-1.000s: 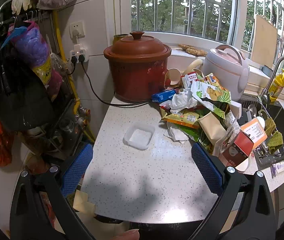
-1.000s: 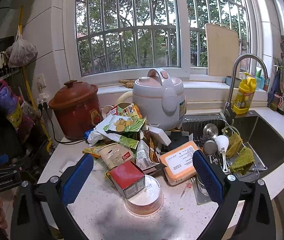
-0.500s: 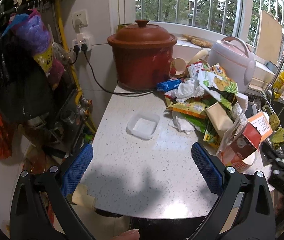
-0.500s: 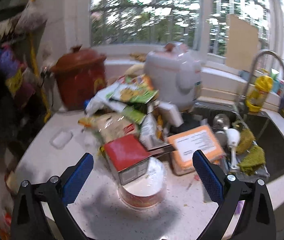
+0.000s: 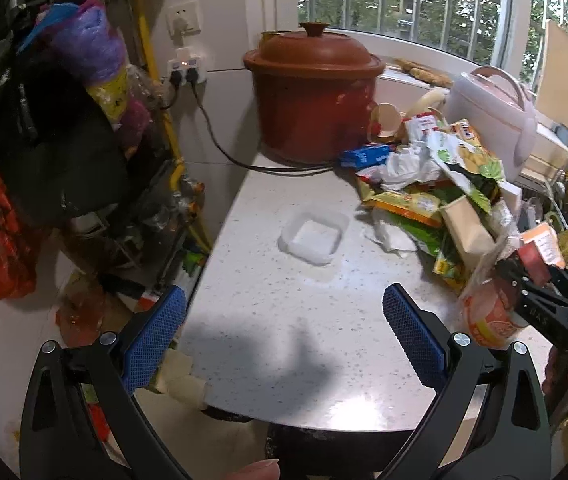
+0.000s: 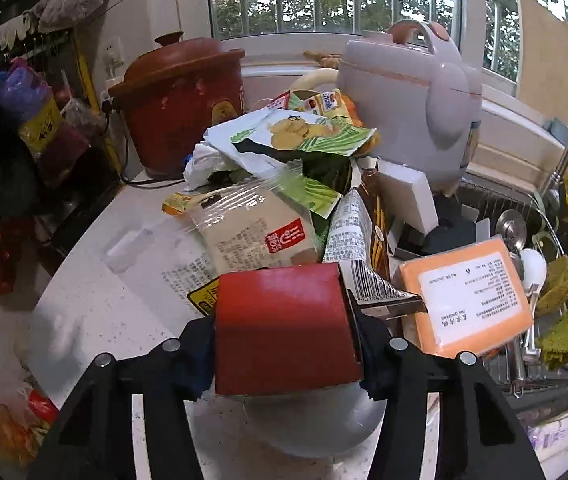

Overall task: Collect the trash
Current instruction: 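Grasp the red box with the right tool while the left tool grasps a clear wrapper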

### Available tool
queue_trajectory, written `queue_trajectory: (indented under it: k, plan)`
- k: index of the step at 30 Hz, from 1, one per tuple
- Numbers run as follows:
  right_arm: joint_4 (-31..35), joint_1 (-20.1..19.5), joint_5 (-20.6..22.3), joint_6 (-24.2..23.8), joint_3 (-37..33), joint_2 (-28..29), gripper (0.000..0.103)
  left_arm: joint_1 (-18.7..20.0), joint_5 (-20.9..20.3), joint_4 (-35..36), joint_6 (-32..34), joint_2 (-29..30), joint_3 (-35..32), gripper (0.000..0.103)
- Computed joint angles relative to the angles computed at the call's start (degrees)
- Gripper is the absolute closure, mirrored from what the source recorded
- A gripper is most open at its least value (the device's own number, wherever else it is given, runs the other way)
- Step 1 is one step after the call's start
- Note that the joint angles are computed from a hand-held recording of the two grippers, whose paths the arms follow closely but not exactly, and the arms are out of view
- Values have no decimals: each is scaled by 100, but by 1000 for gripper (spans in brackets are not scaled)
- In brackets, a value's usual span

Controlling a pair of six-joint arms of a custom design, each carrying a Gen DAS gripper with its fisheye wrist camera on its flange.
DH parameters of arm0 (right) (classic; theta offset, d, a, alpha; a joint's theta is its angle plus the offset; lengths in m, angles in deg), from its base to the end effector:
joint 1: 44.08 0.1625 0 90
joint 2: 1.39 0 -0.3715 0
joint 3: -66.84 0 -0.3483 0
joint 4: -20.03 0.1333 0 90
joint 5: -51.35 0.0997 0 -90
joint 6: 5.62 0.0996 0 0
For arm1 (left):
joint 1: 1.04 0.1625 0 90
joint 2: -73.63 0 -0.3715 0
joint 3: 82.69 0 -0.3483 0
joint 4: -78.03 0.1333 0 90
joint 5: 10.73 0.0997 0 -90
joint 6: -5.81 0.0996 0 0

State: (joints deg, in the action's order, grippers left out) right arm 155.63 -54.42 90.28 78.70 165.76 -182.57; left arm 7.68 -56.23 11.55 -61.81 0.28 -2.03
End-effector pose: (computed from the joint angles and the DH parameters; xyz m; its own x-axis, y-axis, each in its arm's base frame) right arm 0.3233 -0.2733 0.3902 -0.7512 0.0738 0.6559 -0.4206 0.7123 -0.5619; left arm -0.4645 -0.2767 0.3620 -0.6908 0.1688 -0.7030 0.5515 0.7518 -0.3614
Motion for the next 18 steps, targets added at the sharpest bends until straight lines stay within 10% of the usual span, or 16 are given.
queue_trajectory:
  k: [3, 10, 16, 18]
  plan:
    - [-154, 164, 15, 247, -28, 134, 50, 70, -310, -1209, 792, -158, 430, 7]
    - [-1794, 1238, 84, 2562, -1091, 1072, 49, 471, -1663, -4129, 3204, 301, 1259, 7]
    - [-2575, 1751, 683, 3610, -1417, 1368, 48, 789, -2427, -5139, 3558, 959, 1177, 11]
    - [-2743, 1834, 878, 3808, -1356, 1348, 48, 858, -2416, -5169, 3660, 1136, 1064, 55]
